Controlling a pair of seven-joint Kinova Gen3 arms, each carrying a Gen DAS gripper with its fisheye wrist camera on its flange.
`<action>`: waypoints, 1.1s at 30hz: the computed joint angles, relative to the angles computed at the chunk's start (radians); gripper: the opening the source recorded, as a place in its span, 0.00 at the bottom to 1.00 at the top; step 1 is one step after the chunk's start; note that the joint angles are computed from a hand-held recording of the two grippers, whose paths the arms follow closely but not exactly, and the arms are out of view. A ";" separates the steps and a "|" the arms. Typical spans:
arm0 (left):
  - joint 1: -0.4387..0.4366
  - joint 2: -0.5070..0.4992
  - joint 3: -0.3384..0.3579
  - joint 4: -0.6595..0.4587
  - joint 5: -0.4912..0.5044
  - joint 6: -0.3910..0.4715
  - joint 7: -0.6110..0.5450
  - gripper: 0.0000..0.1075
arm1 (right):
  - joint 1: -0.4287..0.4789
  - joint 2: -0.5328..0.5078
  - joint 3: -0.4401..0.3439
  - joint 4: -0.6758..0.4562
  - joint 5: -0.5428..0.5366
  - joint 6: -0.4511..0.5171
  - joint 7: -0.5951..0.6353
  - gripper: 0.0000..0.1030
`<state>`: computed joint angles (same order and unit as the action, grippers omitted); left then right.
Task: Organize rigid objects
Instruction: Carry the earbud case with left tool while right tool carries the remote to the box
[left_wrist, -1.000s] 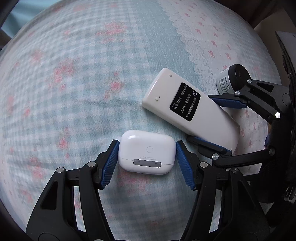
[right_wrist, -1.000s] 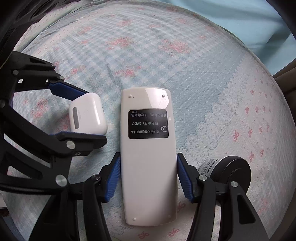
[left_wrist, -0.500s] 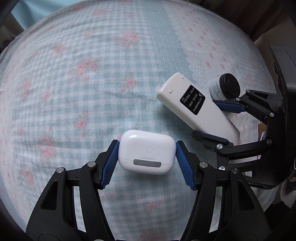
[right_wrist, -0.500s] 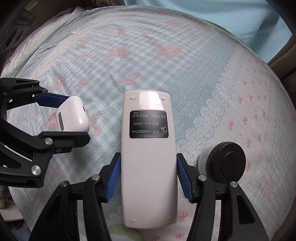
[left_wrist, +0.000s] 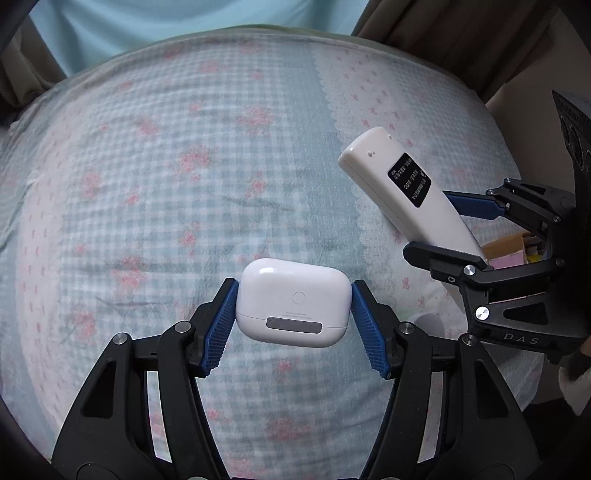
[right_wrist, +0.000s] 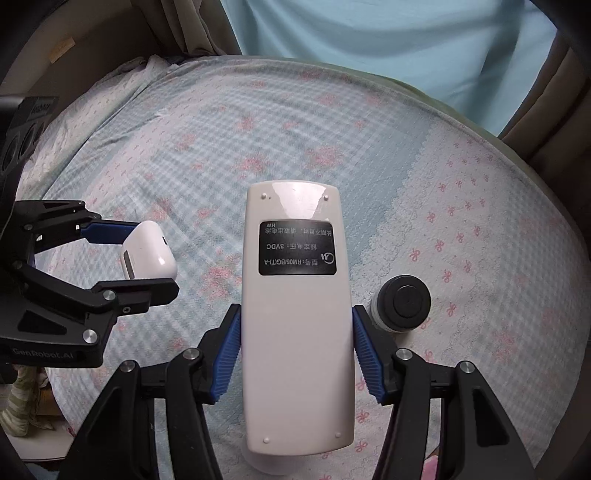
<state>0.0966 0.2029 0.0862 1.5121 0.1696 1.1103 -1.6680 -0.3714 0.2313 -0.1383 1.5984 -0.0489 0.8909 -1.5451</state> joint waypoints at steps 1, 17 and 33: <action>0.006 -0.014 0.002 -0.007 -0.004 0.010 0.008 0.54 | 0.005 -0.021 0.001 0.000 -0.012 0.010 -0.007 0.52; 0.179 -0.176 0.096 -0.138 -0.031 0.134 0.161 0.54 | 0.081 -0.418 0.017 0.037 -0.020 0.201 -0.195 0.52; 0.517 0.006 0.198 -0.349 -0.143 0.123 0.396 0.54 | 0.291 -0.680 0.288 0.127 -0.077 0.399 -0.031 0.52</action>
